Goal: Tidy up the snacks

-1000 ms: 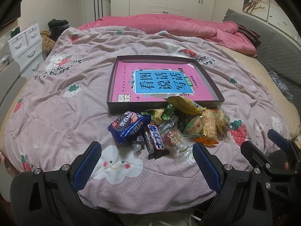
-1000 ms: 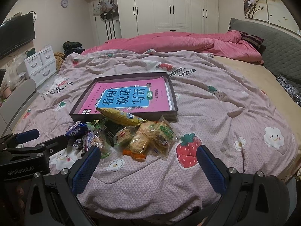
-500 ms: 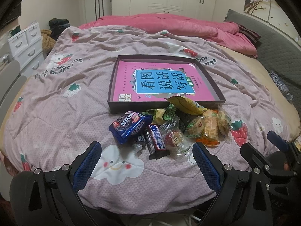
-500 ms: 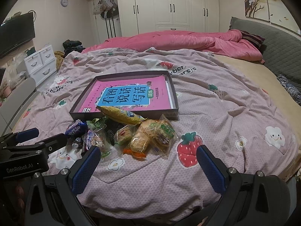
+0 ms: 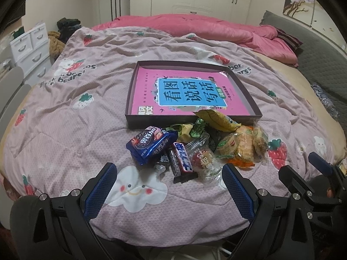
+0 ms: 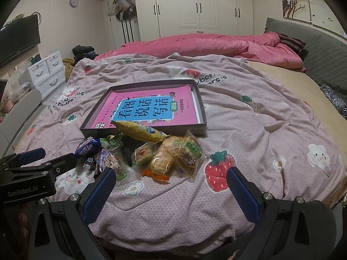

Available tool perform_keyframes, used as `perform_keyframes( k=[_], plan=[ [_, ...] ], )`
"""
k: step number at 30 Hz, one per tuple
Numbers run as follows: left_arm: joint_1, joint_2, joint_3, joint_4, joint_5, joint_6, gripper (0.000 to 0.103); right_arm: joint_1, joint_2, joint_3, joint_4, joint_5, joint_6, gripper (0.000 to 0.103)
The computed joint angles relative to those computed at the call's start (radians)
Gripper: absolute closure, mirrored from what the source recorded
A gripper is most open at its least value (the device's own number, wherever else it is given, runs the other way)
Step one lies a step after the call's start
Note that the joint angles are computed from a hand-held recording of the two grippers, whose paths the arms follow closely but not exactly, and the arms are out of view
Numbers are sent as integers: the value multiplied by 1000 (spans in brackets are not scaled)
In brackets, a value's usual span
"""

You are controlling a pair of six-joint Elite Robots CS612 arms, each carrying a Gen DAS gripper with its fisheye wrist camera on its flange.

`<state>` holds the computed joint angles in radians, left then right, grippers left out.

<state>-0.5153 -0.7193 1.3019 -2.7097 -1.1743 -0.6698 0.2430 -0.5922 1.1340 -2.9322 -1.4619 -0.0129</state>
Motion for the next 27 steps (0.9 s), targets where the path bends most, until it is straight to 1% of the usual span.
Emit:
perform_keyframes(
  k=[8,16,18,20,23,26,27],
  plan=[
    [14,4,-5,17,-27,-31,6,-4,7,-19,32,15,11,1],
    [52,9,-9,68,-47,-112,6,-15,19,-45,75,29,55,1],
    [61,13,-14,79,-55,-106,6,-17,25,-57,88,29,63,1],
    [68,22,-25,84,-61,-83,6,-19,32,-71,101,30,67,1],
    [80,39,-49,73,-106,-36,6,-22,41,-88,119,30,77,1],
    [84,58,-75,71,-125,8,6,-25,49,-102,138,32,92,1],
    [88,67,-85,67,-145,20,6,-27,56,-115,156,33,102,1]
  ],
)
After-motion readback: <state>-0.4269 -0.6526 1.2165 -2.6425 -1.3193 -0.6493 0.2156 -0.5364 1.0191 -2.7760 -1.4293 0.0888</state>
